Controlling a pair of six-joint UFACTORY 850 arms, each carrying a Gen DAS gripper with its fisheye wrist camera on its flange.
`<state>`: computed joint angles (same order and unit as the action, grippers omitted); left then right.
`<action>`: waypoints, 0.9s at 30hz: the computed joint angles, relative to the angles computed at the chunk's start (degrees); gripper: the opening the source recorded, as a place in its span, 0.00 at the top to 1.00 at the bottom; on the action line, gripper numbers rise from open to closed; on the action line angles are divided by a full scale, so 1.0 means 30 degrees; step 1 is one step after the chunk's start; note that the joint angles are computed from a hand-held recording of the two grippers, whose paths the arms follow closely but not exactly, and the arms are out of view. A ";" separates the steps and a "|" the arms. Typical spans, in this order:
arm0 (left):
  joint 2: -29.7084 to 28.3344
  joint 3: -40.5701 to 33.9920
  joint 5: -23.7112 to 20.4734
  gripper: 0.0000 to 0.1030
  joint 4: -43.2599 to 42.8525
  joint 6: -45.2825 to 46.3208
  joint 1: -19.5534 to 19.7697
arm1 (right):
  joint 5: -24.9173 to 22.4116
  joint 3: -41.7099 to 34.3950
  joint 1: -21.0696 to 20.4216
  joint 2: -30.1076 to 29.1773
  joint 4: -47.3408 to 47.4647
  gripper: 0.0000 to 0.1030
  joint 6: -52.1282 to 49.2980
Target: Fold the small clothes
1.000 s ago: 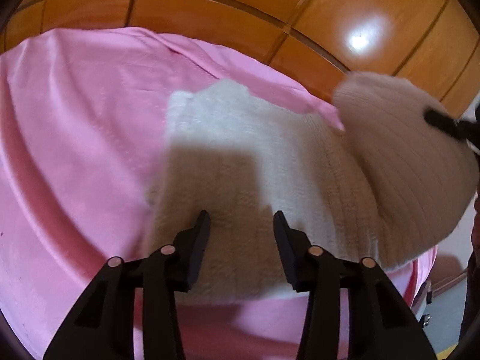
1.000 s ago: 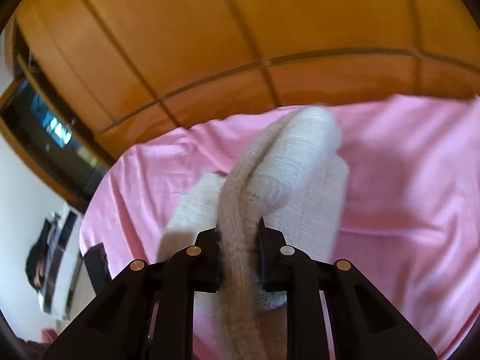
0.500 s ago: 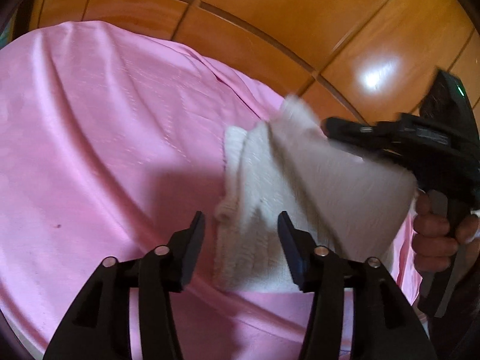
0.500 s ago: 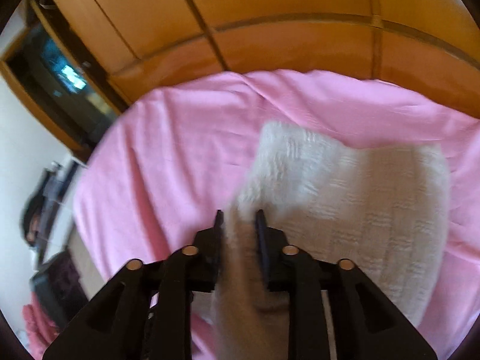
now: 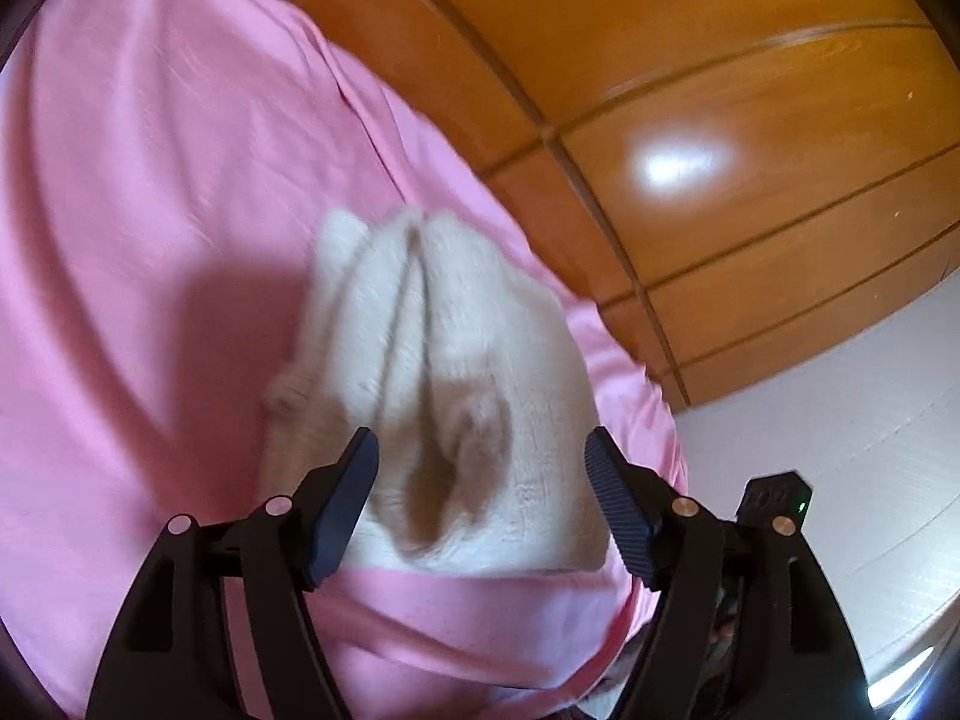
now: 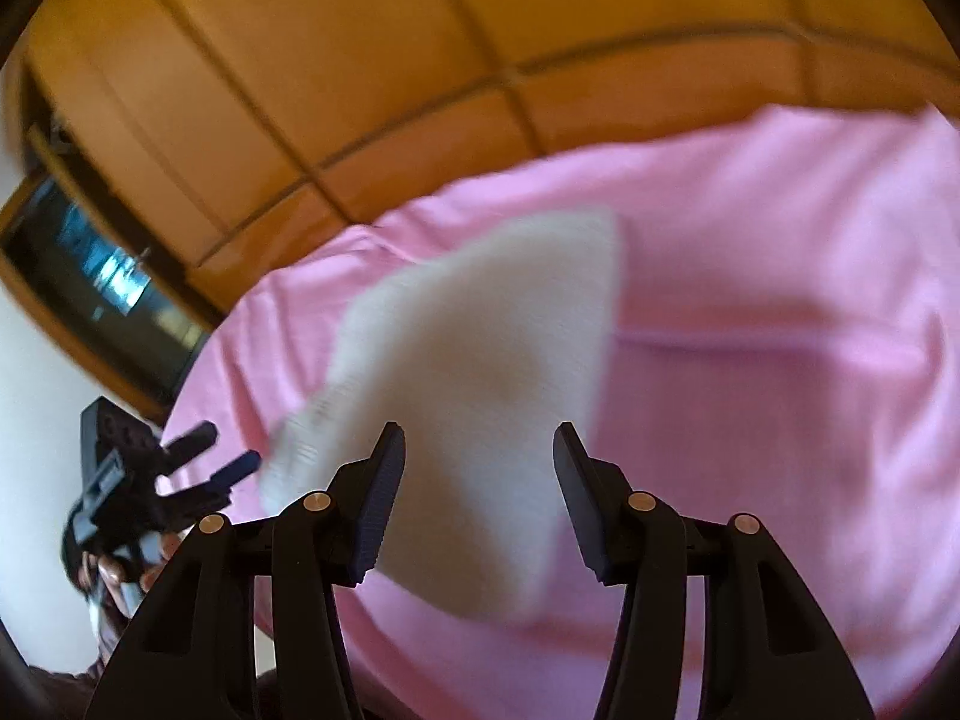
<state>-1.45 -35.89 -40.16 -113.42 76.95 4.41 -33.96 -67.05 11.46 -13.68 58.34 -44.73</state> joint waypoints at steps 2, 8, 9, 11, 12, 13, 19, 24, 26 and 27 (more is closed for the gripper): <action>-0.1035 -0.0837 0.0028 0.30 0.0774 -0.0697 -0.0377 | 0.0054 0.0428 -0.0276 0.0087 0.0318 0.51 0.0006; -0.2908 -0.2579 0.0879 0.84 0.1698 -0.1810 -0.1469 | 0.0489 -0.0101 0.0236 -0.0615 0.0710 0.51 -0.0974; -0.2757 -0.2774 0.1646 0.87 0.1861 -0.1807 -0.1696 | 0.0527 -0.0368 0.0476 -0.0907 0.0620 0.51 -0.1092; -0.2121 -0.2738 0.2873 0.90 0.1063 -0.0647 -0.1999 | 0.0359 -0.0849 0.0823 -0.1469 0.0304 0.51 -0.1298; -0.1553 -0.2531 0.3445 0.91 0.0262 0.0208 -0.2136 | 0.0323 -0.1055 0.1125 -0.1693 -0.0080 0.51 -0.1247; -0.0854 -0.2215 0.3769 0.91 -0.0793 0.1397 -0.2113 | 0.0406 -0.1170 0.1370 -0.1781 -0.0386 0.51 -0.1157; 0.1044 -0.1544 0.7073 0.91 -0.1598 0.4331 -0.2455 | 0.1289 -0.0824 0.2712 -0.1507 0.0160 0.51 -0.3133; -0.1225 -0.1650 0.8763 0.91 -0.0148 0.2400 -0.2818 | 0.4297 -0.0460 0.4211 -0.1849 -0.3623 0.49 -0.1580; -0.0911 -0.1471 0.9147 0.85 -0.1827 0.3676 -0.3082 | 0.5245 -0.0348 0.4750 -0.1720 -0.6270 0.48 -0.0045; -0.0689 -0.1464 0.9226 0.84 -0.1979 0.3572 -0.3111 | 0.5264 -0.0403 0.4827 -0.1666 -0.7211 0.47 0.0621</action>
